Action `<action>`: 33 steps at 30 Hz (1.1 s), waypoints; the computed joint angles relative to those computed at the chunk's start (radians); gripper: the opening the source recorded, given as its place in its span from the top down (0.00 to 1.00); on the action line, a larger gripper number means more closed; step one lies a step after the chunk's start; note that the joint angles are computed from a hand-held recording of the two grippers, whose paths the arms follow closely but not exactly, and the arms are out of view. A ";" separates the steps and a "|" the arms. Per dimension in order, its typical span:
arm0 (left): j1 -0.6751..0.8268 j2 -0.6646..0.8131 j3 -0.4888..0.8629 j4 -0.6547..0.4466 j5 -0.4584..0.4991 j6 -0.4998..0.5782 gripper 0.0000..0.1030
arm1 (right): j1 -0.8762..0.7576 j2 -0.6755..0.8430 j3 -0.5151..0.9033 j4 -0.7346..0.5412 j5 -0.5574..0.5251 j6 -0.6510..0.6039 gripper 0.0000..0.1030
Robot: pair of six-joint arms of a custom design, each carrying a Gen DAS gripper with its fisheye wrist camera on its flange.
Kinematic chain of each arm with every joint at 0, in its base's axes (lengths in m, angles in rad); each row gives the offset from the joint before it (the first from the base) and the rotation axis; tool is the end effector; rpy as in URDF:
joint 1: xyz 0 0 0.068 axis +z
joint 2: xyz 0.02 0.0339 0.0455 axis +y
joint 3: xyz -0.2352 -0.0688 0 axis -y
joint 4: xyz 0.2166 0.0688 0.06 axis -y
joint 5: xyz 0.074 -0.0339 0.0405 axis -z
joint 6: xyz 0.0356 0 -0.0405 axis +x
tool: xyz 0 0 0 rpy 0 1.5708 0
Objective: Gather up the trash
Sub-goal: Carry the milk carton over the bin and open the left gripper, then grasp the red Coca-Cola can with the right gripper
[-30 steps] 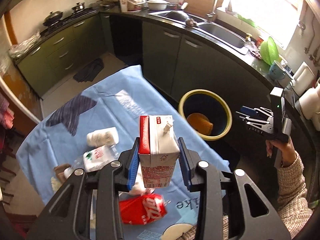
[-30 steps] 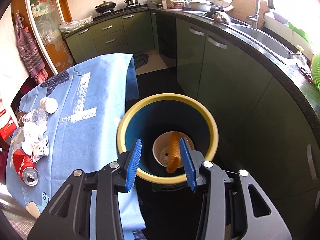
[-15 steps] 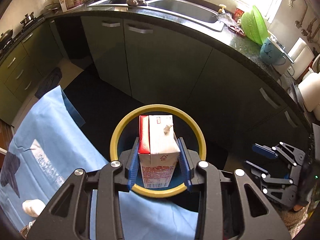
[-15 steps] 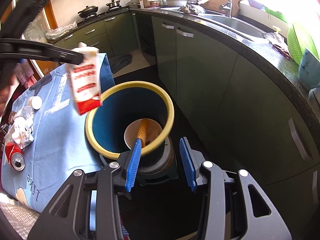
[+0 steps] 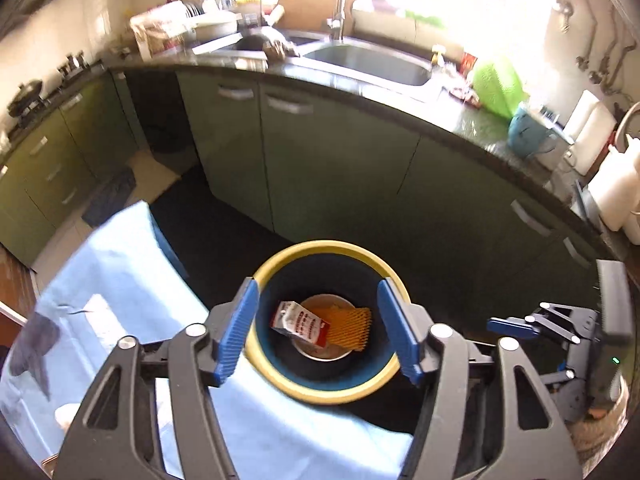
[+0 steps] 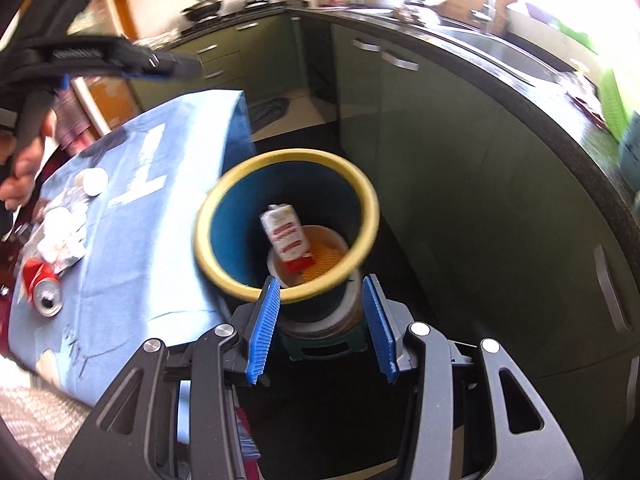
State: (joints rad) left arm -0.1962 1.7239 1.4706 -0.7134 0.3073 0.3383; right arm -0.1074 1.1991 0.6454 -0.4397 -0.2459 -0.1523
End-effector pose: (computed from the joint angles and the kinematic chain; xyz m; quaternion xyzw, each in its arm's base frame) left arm 0.3332 -0.0772 0.2609 0.2931 0.8980 -0.1249 0.3036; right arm 0.2093 -0.0139 0.1788 -0.0563 0.9504 0.0800 0.2954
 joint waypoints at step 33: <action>1.398 0.235 0.360 -0.658 0.411 0.882 0.14 | 1.116 1.304 1.751 -0.814 0.180 -0.189 0.34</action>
State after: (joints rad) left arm 1.2014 1.9593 1.8301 -1.3711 0.7180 1.2207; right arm 1.0089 2.5028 2.3968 -1.2535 -0.0663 -0.3410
